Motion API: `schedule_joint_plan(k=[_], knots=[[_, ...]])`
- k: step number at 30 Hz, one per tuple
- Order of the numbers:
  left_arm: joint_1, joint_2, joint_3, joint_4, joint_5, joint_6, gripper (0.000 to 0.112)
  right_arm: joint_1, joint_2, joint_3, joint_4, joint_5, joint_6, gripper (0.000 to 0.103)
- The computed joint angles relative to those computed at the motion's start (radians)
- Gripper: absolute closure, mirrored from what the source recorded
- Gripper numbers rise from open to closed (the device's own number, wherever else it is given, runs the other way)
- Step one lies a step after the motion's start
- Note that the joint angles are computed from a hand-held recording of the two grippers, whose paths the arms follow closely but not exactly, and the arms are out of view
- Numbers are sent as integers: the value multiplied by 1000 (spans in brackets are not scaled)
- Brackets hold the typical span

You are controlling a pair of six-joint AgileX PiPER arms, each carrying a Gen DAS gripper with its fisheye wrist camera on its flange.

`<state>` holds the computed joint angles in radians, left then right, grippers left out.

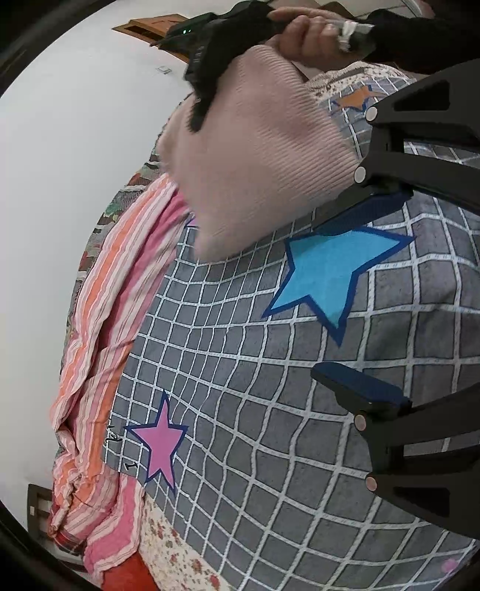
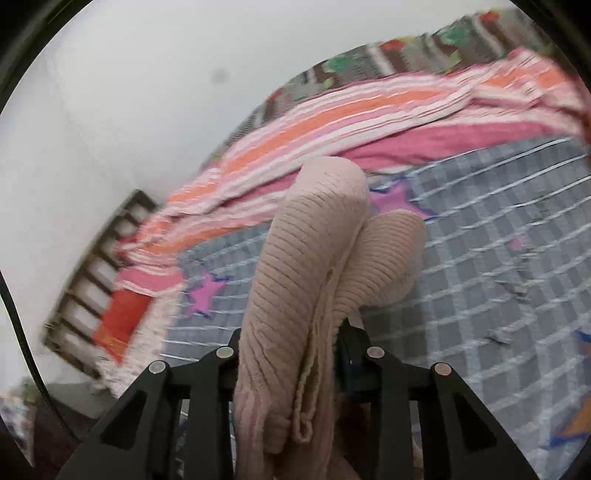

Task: Fold small clothes

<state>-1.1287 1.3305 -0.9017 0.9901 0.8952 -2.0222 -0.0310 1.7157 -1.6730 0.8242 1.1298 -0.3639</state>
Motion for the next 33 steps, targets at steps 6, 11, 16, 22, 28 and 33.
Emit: schedule_joint_plan(k=[6, 11, 16, 22, 28, 33], knots=[[39, 78, -68, -58, -27, 119, 43, -35, 128, 125, 82, -105, -179, 66], [70, 198, -176, -96, -73, 215, 43, -75, 146, 209, -29, -183, -249, 61], [95, 304, -311, -109, -96, 286, 43, -108, -10, 329, -16, -212, -385, 61], [158, 518, -613, -244, 22, 513, 43, -94, -90, 465, 8, -274, -583, 72], [142, 588, -603, -189, 54, 469, 34, -117, -34, 523, 83, -347, -690, 69], [134, 580, -524, -98, -5, 336, 28, -126, -56, 591, 160, -397, -778, 64]])
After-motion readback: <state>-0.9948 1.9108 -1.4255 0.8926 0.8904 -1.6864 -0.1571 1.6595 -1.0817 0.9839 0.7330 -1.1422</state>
